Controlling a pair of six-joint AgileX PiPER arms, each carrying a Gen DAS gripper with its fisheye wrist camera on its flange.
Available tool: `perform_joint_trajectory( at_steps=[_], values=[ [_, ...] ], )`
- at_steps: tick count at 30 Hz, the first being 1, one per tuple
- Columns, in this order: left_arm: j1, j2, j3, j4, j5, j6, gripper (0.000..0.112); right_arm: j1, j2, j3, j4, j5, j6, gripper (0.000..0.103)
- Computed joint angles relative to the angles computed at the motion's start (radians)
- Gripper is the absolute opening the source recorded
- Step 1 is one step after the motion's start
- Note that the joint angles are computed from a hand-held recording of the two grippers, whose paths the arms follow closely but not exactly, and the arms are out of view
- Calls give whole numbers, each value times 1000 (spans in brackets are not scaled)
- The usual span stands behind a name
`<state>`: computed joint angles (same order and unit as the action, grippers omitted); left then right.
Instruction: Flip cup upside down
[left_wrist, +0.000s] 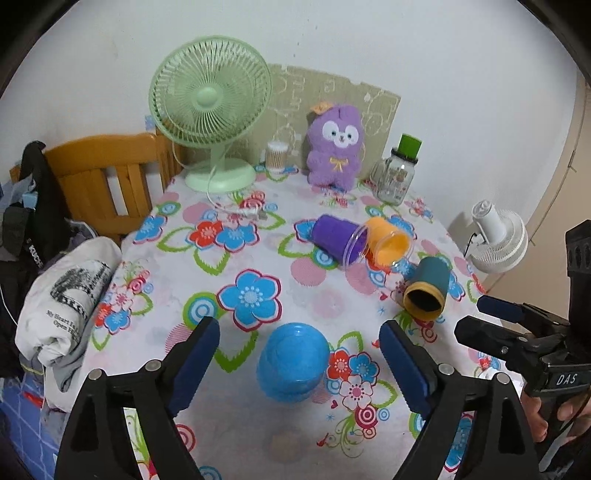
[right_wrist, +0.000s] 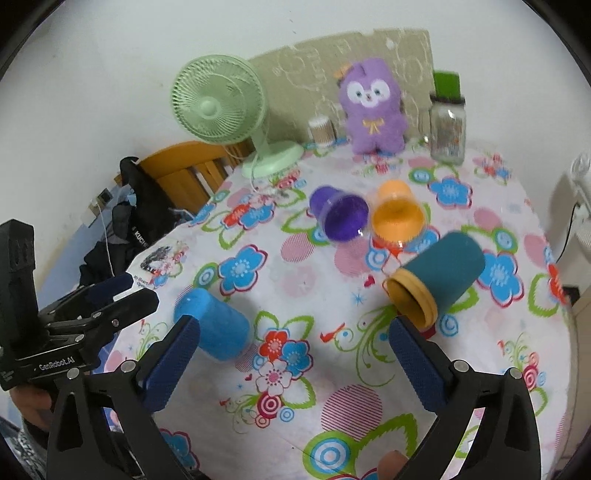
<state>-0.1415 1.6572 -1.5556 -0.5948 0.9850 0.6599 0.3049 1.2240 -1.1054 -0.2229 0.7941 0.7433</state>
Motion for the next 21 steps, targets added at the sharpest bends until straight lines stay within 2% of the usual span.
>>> perform_joint_trajectory(
  at_steps=[6, 10, 21],
  values=[
    [29, -59, 22, -44, -38, 25, 96, 131, 4, -78, -215, 72, 153, 103],
    [54, -116, 59, -96, -99, 62, 99, 233, 16, -142, -374, 137, 251, 103],
    [127, -208, 102, -212, -161, 124, 103, 441, 41, -263, -643, 299, 367, 103]
  ],
)
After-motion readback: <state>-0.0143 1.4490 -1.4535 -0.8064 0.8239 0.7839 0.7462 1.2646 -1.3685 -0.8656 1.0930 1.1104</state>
